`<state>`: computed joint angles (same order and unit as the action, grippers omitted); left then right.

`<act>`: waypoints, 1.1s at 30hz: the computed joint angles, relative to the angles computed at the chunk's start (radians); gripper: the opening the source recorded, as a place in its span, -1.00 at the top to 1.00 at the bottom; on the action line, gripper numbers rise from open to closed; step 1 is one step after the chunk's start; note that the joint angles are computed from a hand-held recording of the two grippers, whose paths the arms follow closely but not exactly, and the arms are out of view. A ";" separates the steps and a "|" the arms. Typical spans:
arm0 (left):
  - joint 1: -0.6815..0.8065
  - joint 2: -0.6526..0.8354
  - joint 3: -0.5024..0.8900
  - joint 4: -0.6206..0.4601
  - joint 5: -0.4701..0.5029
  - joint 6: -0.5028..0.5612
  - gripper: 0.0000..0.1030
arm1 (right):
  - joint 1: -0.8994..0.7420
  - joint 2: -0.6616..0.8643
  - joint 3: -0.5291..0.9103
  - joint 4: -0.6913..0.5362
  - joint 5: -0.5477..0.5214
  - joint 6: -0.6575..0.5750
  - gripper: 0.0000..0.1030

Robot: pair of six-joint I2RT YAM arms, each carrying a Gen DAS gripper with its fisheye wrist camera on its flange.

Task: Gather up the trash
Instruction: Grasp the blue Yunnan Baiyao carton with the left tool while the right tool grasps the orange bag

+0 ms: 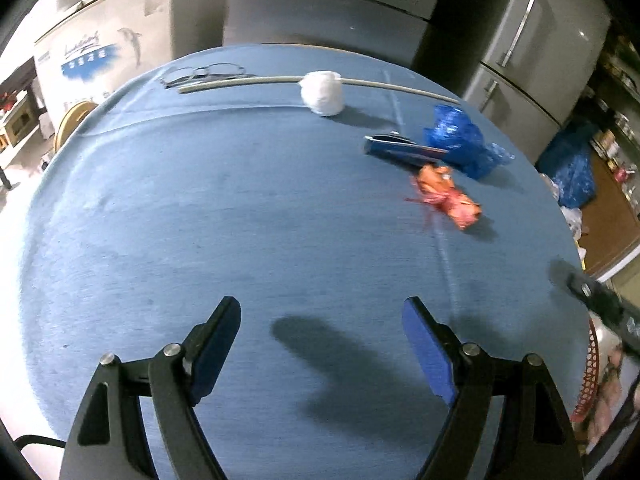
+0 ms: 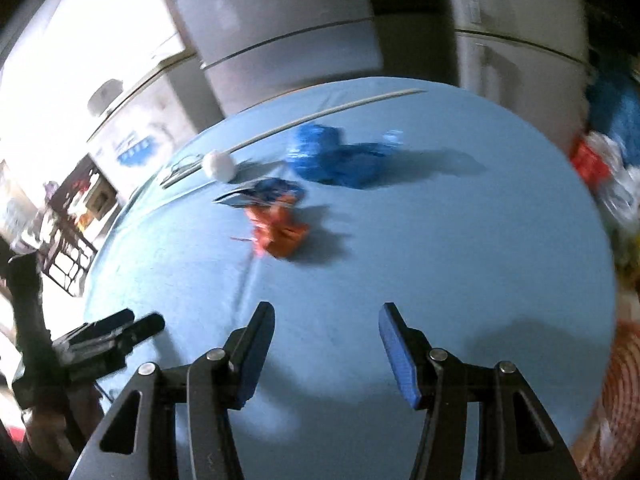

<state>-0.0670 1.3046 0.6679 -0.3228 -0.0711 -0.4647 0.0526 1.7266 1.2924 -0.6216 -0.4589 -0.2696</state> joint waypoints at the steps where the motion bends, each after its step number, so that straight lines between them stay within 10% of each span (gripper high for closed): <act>1: 0.019 -0.005 -0.007 0.005 0.012 0.011 -0.61 | 0.038 0.030 0.026 0.007 0.013 0.013 -0.13; 13: 0.144 0.055 0.085 0.012 0.098 0.095 -0.61 | 0.216 0.339 0.324 0.009 0.163 0.062 0.04; 18: 0.146 0.171 0.212 0.025 0.137 0.122 -0.62 | 0.198 0.321 0.316 0.003 0.151 0.014 0.53; 33: 0.020 0.611 0.690 -0.065 0.097 0.320 -0.69 | -0.052 0.167 0.095 -0.005 -0.027 -0.040 0.54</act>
